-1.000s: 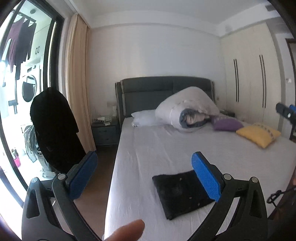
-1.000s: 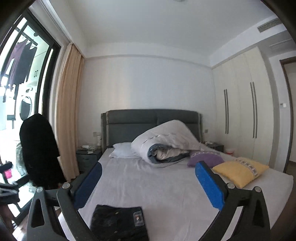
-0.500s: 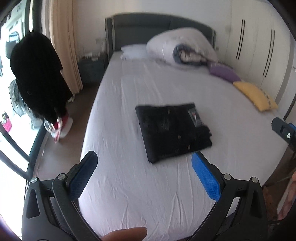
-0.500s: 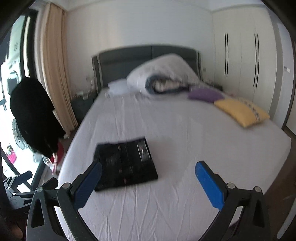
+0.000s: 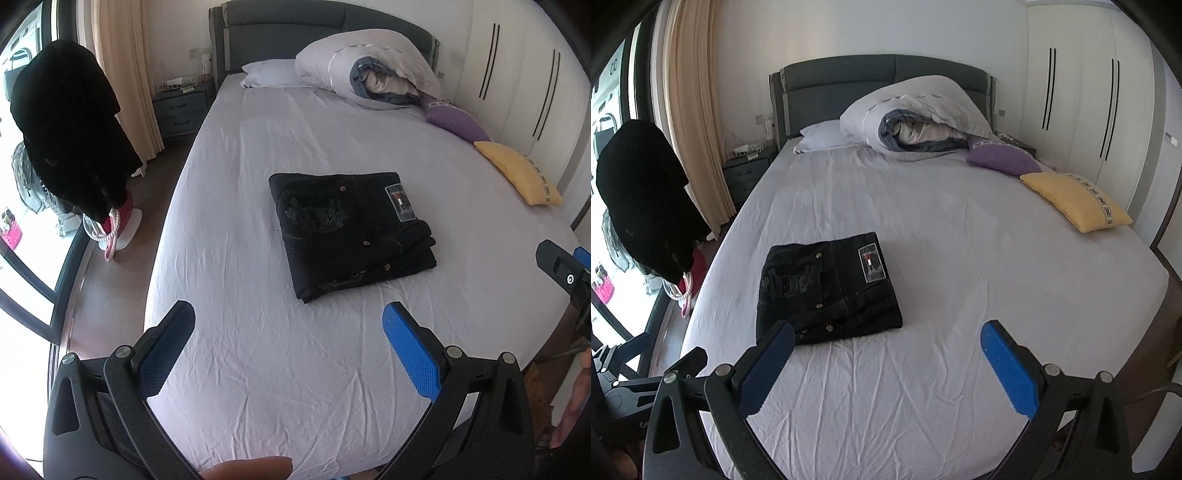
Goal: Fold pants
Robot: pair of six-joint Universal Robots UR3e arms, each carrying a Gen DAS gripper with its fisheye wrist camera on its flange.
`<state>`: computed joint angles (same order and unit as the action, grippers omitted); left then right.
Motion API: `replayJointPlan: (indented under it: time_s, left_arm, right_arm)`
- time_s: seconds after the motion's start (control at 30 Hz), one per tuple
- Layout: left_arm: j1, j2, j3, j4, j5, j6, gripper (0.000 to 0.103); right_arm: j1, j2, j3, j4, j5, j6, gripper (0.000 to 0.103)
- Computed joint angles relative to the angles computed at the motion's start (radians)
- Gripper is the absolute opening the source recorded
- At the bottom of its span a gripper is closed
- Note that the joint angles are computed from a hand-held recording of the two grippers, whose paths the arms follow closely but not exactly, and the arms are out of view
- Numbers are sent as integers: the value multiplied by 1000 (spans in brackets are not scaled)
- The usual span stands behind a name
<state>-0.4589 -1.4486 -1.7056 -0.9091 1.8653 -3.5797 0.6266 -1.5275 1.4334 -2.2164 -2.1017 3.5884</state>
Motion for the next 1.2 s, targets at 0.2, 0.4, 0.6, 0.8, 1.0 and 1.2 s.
replayJointPlan:
  time_s: [0.2,0.4,0.6,0.8,1.0,1.2]
  left_arm:
    - [5,0,-9,-4,-5,-7,103]
    - [1,10,-5,-23,-1,-12,103]
    - [2,9,-9,-18,-1,-12,103]
    - [5,9,-12,-13,-2,-8,103]
    - [5,12,-11,-17,-2,-8,103]
    - [5,12,-11,-17,-2,-8,103]
  right_arm:
    - [-6,26,-11,6,18,-7,103]
    - [-6,41,-14,11,32,-7,103]
    - [-6,48,-19,18,41,-7,103]
    - [-5,51,-22,23,48,-8,103]
    - [-6,52,-24,24,52,-10,103]
    - [-2,56,-27,25,52,-8,103]
